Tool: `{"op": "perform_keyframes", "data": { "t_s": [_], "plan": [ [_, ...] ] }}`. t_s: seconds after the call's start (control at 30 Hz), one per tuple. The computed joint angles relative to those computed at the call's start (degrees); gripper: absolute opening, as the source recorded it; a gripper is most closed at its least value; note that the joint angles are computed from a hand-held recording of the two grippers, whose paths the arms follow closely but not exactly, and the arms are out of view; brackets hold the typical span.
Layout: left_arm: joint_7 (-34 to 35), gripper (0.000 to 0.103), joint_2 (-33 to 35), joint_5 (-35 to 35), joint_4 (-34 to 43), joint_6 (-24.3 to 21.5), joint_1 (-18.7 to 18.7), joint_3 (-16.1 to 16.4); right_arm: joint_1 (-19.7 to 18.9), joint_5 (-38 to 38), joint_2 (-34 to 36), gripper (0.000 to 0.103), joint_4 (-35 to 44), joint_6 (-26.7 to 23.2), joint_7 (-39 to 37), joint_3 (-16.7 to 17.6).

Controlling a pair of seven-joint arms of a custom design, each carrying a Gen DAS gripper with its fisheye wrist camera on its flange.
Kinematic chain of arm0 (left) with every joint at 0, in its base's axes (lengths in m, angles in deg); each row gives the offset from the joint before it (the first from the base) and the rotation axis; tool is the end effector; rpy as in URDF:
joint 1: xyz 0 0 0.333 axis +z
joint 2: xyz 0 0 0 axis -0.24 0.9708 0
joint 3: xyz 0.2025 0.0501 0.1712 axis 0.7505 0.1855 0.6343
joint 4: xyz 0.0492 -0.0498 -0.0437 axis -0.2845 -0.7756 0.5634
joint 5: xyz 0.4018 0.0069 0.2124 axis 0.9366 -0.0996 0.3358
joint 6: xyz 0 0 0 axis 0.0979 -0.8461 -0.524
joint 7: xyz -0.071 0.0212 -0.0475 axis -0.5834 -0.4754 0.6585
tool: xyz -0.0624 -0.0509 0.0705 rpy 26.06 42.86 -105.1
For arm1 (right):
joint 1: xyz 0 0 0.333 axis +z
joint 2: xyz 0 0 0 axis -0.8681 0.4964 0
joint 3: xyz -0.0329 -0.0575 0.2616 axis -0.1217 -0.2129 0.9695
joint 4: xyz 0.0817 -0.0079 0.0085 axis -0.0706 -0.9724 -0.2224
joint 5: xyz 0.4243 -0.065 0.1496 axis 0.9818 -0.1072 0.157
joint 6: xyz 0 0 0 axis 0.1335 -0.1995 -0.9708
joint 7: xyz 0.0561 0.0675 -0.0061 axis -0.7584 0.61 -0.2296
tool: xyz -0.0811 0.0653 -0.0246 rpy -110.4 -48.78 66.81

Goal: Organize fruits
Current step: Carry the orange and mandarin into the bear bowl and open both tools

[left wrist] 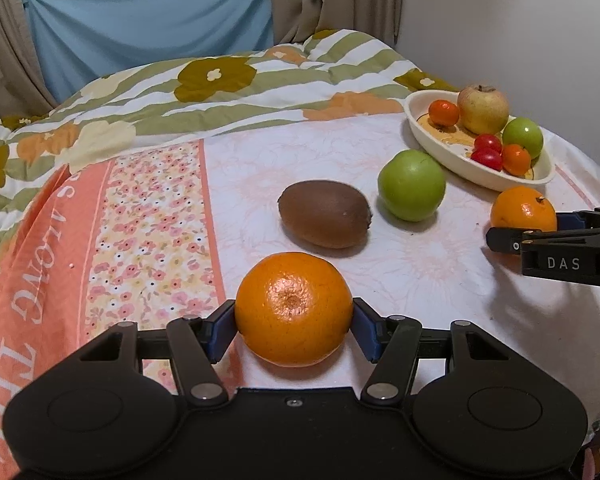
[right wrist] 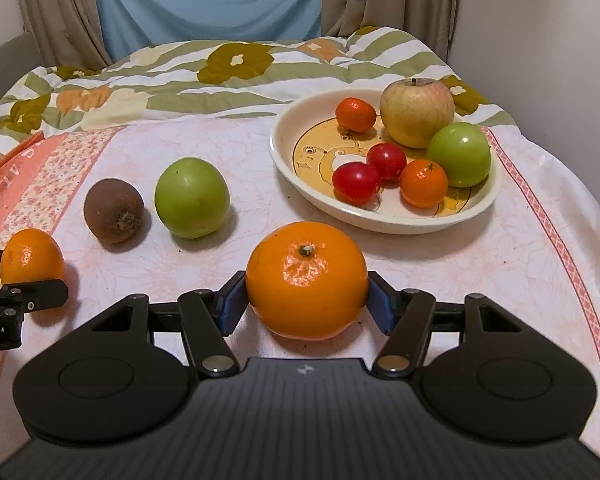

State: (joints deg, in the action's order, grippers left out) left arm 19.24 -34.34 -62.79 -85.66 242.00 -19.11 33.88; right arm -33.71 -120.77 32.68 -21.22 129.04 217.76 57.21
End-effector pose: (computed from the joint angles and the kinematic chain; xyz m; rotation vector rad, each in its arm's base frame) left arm 0.6582 -0.2180 0.3372 -1.4610 2.1669 -0.7741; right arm 0.6425 0.2631 0.3090 -1.6671 1.8530 -0.7658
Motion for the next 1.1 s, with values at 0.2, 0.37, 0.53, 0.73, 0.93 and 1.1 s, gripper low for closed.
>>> {"op": "perform_keyframes", "data": {
  "t_s": [0.2,0.37,0.53,0.73,0.93,1.1],
  "plan": [
    [-3.27,0.064,-2.3,1.7,-0.33,0.15,-1.58,0.83,-1.05,-1.07,-3.94,0.077,-2.71,0.97,-0.35,0.36],
    [-6.3,0.064,-3.91,3.55,0.67,-0.32,-3.05,1.21,-3.76,-1.89,-8.47,0.077,-5.48,1.43,-0.9,2.04],
    [-8.93,0.064,-3.54,5.56,3.82,-1.24,-4.63,1.31,-7.46,-1.06,-11.8,0.077,-7.17,2.11,-3.5,4.04],
    [-10.02,0.064,1.81,7.04,12.83,-3.53,-6.46,0.95,-11.33,2.57,-12.56,0.077,-6.7,4.11,-10.01,4.98],
    [-8.74,0.064,10.65,7.06,25.43,-7.71,-8.47,0.49,-13.3,9.29,-10.46,0.077,-4.54,6.71,-18.88,4.22],
    [-7.46,0.064,20.45,7.05,38.92,-12.75,-11.06,0.7,-14.08,19.34,-7.43,0.077,-2.24,8.67,-30.35,3.68]
  ]
}}
